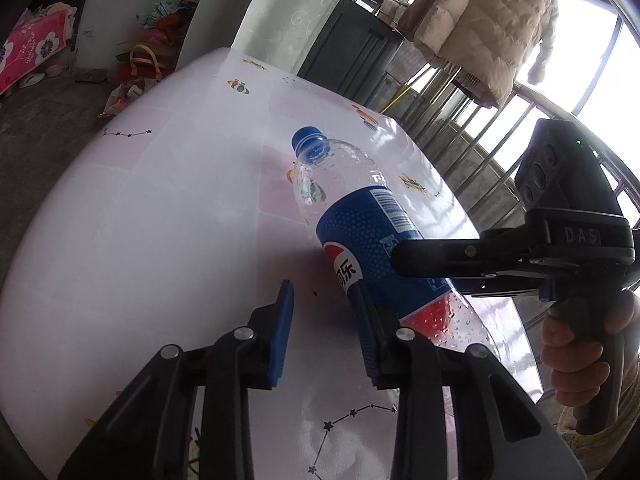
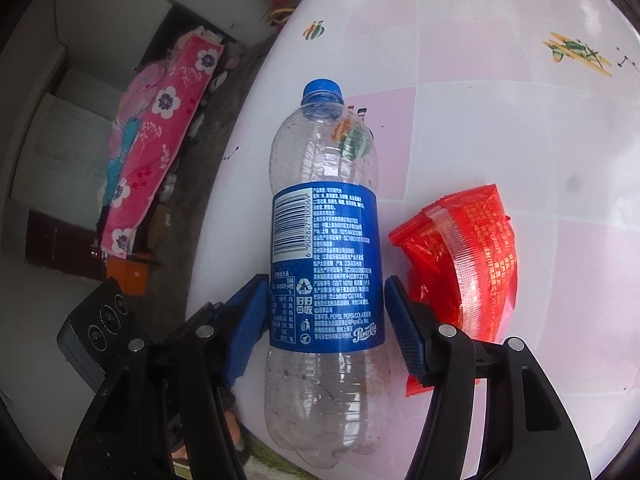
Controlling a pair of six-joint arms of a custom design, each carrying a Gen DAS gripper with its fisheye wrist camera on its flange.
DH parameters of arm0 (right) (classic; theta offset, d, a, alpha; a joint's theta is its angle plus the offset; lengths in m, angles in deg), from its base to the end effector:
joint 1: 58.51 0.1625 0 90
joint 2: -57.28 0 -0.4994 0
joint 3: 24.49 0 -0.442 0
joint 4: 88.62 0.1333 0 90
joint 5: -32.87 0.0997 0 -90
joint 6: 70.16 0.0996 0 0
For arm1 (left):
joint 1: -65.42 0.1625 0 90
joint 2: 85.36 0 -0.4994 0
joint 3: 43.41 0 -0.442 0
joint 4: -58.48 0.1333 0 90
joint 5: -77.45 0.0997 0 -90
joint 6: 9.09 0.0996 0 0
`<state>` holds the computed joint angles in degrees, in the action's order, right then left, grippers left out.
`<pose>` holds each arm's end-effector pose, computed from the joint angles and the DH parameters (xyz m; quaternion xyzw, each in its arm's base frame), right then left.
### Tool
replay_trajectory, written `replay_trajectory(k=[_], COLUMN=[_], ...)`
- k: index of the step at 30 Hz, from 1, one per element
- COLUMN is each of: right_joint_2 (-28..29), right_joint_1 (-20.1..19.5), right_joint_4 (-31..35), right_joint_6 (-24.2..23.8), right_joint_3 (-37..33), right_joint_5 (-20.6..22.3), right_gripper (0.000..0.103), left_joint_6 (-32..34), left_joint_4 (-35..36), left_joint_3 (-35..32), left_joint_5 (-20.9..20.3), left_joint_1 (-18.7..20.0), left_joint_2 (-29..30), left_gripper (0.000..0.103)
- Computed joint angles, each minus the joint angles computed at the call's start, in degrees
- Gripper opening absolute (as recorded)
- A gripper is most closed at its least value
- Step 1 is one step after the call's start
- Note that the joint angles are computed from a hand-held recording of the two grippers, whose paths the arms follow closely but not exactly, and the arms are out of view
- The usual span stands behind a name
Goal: Collect trash
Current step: 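Return both tools to the table toward the Pepsi bottle and red wrapper, then close the right tool on the Pepsi bottle while the left tool approaches the red wrapper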
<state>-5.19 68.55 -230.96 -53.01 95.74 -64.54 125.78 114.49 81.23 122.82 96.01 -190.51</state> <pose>0.4315 -0.3715 0.1238 0.1753 -0.9813 -0.0126 0.0790 -0.0751 -0.2805 0.4035 0.0665 0.9166 -0.3693 0.1382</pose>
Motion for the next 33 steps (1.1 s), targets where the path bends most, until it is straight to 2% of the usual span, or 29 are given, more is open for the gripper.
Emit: replay_trajectory(k=[6,15,22,27,33], right_joint_2=[-0.78,-3.66,-6.89,-11.2,-16.37], right_joint_1=[-0.58,-1.13,-0.72,-1.43,-3.15], right_joint_4=[-0.33,-5.86,-10.87,-14.89,-17.51], right_joint_6=[0.19,-0.46,-1.1,-0.52,0.98], right_joint_3=[0.36,2.49,3.64,5.8,9.23], right_joint_5=[1.49,5.81,6.76,5.23,0.07], right_gripper=[0.055,0.053,0.053,0.053,0.053], left_joint_6=[0.08,-2.43,1.92,10.55,19.6], left_joint_4=[-1.17,1.36,-1.14,-7.43,-14.46], left_joint_3=[-0.73,-1.84,-5.07,-8.46,-11.26], left_joint_5=[0.32,-3.24,-5.12,-2.23,5.18], left_joint_1=[0.57,-5.34,-8.53,-7.92,-5.58], left_joint_2=[0.15,-0.52,0.88,4.17,10.2], left_gripper=[0.021,0.02,0.02,0.02,0.02])
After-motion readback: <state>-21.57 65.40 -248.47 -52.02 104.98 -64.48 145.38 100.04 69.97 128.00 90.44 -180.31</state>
